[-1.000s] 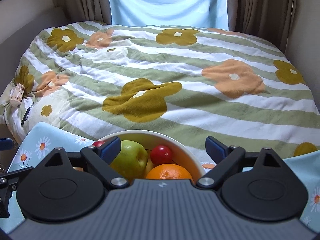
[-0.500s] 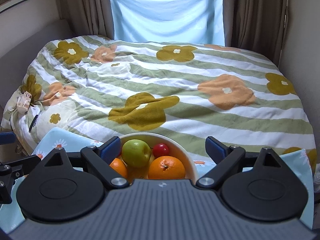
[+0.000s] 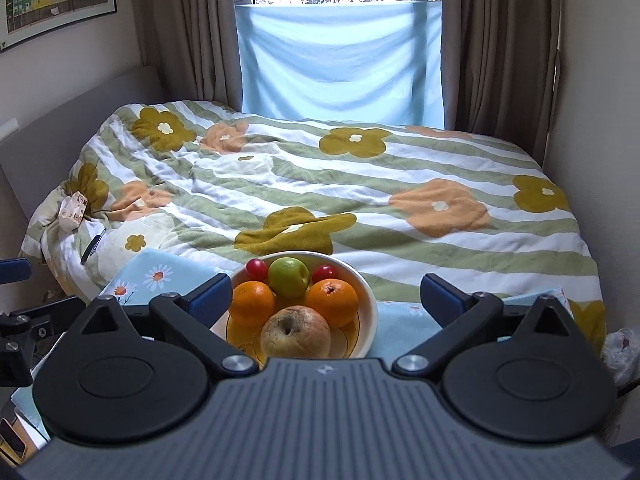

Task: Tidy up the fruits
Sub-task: 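Withdraw both open tools from the bowl toward the remaining fruit, then grasp the large green apple with the left tool while the right tool grasps a mandarin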

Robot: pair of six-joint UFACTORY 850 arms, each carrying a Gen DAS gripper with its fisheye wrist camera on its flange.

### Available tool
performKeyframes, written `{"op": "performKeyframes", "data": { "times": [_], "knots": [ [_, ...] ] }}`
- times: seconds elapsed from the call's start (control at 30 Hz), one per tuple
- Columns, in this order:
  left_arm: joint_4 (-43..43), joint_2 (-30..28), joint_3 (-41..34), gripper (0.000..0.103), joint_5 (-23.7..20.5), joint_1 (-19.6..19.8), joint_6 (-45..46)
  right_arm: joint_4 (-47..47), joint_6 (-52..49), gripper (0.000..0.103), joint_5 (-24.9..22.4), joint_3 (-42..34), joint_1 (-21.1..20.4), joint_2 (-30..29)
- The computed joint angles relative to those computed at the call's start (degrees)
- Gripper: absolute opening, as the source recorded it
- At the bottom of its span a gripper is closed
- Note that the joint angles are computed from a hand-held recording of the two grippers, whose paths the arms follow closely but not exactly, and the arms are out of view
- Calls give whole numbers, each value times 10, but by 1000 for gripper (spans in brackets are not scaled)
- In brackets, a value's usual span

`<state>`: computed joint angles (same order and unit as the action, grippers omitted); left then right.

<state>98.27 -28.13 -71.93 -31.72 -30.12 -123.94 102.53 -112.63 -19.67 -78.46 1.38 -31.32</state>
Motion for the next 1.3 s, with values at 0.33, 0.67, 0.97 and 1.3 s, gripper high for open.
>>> {"op": "performKeyframes", "data": {
  "times": [0.33,0.67,0.97,1.3],
  "knots": [
    [-1,40,84,103,-64,-51,-61,64,-96,103,-31,124,-24,73],
    [-63,38,113,103,-34,-48,-32,37,-93,103,-31,173,-27,79],
    [-46,5,115,103,5,-21,-17,71,-109,103,-10,169,-18,40],
    [52,-44,102,103,19,14,-29,137,-146,103,-1,147,-8,-13]
  ]
}}
